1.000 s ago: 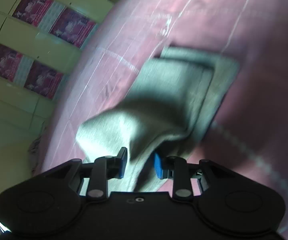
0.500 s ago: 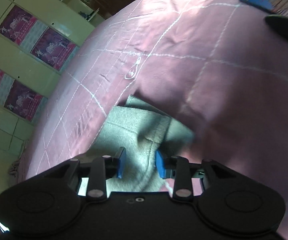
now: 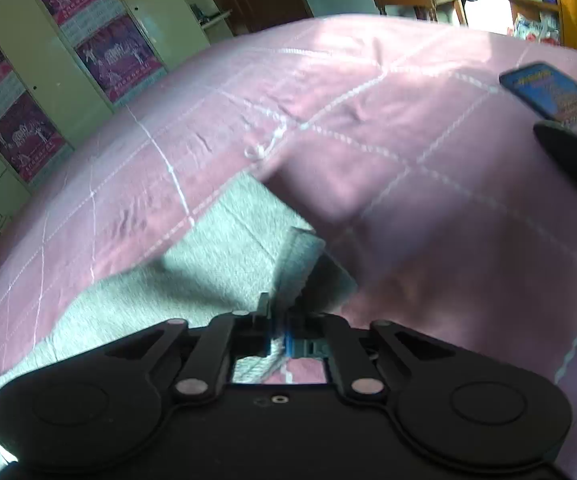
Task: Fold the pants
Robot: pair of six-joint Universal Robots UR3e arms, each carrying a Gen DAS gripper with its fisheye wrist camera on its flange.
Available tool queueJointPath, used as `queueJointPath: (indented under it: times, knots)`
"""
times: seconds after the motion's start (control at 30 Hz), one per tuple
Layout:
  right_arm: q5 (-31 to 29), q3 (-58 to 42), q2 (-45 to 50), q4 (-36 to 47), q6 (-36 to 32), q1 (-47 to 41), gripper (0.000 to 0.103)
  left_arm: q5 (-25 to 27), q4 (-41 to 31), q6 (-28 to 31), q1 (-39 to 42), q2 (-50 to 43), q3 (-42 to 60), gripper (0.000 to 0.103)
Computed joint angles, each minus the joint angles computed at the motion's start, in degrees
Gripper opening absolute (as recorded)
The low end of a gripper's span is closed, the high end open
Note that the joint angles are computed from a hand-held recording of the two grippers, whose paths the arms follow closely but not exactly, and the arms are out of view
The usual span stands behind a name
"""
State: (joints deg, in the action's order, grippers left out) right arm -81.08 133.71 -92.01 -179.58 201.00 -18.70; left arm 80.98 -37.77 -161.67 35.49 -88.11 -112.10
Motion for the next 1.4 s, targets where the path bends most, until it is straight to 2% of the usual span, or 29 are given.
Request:
queueJointPath:
  times: [0.03, 0.07, 0.13, 0.17, 0.23, 0.3, 0.37, 0.5, 0.57, 0.63, 0.67, 0.73, 0.83, 0.87, 0.9, 0.93, 1.0, 1.1, 1.2, 1.27, 1.33, 1.37, 1.4]
  knots:
    - [-2.9, -0.9, -0.3, 0.4, -0.2, 1.5, 0.019, 0.0, -0.1, 0.1, 0.0, 0.0, 0.1, 0.028]
    - [-8.2, -2.4, -0.1, 0.3, -0.2, 4.1, 0.025, 0.2, -0.3, 0.2, -0.2, 0.0, 0.2, 0.028]
    - [-15.7, -3.8, -0.4, -0.9, -0.3, 7.9, 0.028, 1.1, -1.2, 0.0, -0.9, 0.3, 1.1, 0.028]
    - [-15.3, -3.8, -0.6, -2.3, -0.8, 8.4, 0.028, 1.2, -1.4, -0.1, -1.3, 0.6, 1.4, 0.028]
    - [-9.1, -6.3, 0.3, -1.6, -6.5, 8.4, 0.028, -0.5, -1.4, 0.0, -1.9, 0.9, 2.2, 0.028]
    - [-8.3, -12.4, 6.0, 1.0, -12.0, 13.4, 0.028, -0.9, -1.8, -1.5, -4.5, -0.7, 5.2, 0.028]
    - [-5.2, -20.0, 12.8, 5.8, -13.1, 16.6, 0.025, -1.2, -3.2, -3.3, -7.7, -4.3, 9.8, 0.028]
    - [-4.8, -35.1, 24.5, 13.2, -14.5, 23.0, 0.023, 2.2, -4.7, -5.0, -14.6, -13.6, 18.7, 0.029]
    - [-6.6, -39.6, 26.9, 17.6, -17.6, 24.7, 0.021, 3.7, -2.8, -4.9, -15.7, -15.7, 18.6, 0.032]
    - [-9.7, -39.5, 27.8, 17.6, -20.9, 23.6, 0.007, 2.1, 0.3, -3.6, -13.8, -14.5, 15.2, 0.041]
    - [-11.1, -36.9, 26.9, 15.7, -21.2, 22.0, 0.000, 1.4, 1.4, -2.9, -12.6, -13.4, 13.5, 0.041]
    - [-9.6, -31.5, 24.0, 12.6, -19.0, 16.9, 0.000, 0.1, 3.5, -0.8, -9.9, -11.1, 9.7, 0.041]
    - [-13.5, -28.0, 21.0, 11.6, -18.8, 14.4, 0.000, 2.7, 3.7, -2.3, -8.7, -10.2, 9.7, 0.041]
    - [-13.0, -28.6, 20.5, 13.2, -17.7, 14.5, 0.003, 2.6, 2.1, -3.1, -8.8, -10.8, 11.5, 0.041]
    - [-12.8, -29.1, 20.1, 14.0, -17.0, 15.4, 0.017, 3.0, 1.4, -3.5, -9.6, -12.0, 13.5, 0.041]
    - [-12.4, -29.4, 20.0, 13.4, -17.3, 16.9, 0.020, 3.8, 1.1, -3.5, -10.9, -13.8, 16.0, 0.041]
    - [-11.1, -32.9, 22.4, 13.2, -17.4, 21.3, 0.020, 5.4, 0.2, -3.3, -14.0, -18.3, 21.9, 0.041]
    - [-9.7, -42.6, 28.8, 16.2, -17.9, 27.8, 0.019, 6.9, -5.0, -4.5, -15.6, -26.4, 33.1, 0.041]
    - [-11.4, -52.9, 35.8, 23.5, -19.7, 31.4, 0.019, 6.4, -8.2, -7.4, -13.0, -31.3, 40.4, 0.052]
    - [-12.6, -52.0, 37.3, 21.1, -19.5, 30.5, 0.016, 7.9, -7.8, -7.9, -11.1, -32.4, 41.6, 0.052]
    - [-13.3, -50.9, 36.4, 20.9, -17.0, 28.8, 0.008, 8.4, -5.6, -7.8, -9.1, -31.4, 38.9, 0.052]
    - [-13.4, -50.8, 35.7, 22.0, -16.2, 28.2, 0.007, 7.5, -4.0, -7.0, -8.0, -30.0, 36.1, 0.052]
    - [-13.8, -49.9, 34.5, 22.6, -15.9, 27.9, 0.011, 7.3, -2.2, -6.1, -7.5, -28.1, 32.8, 0.052]
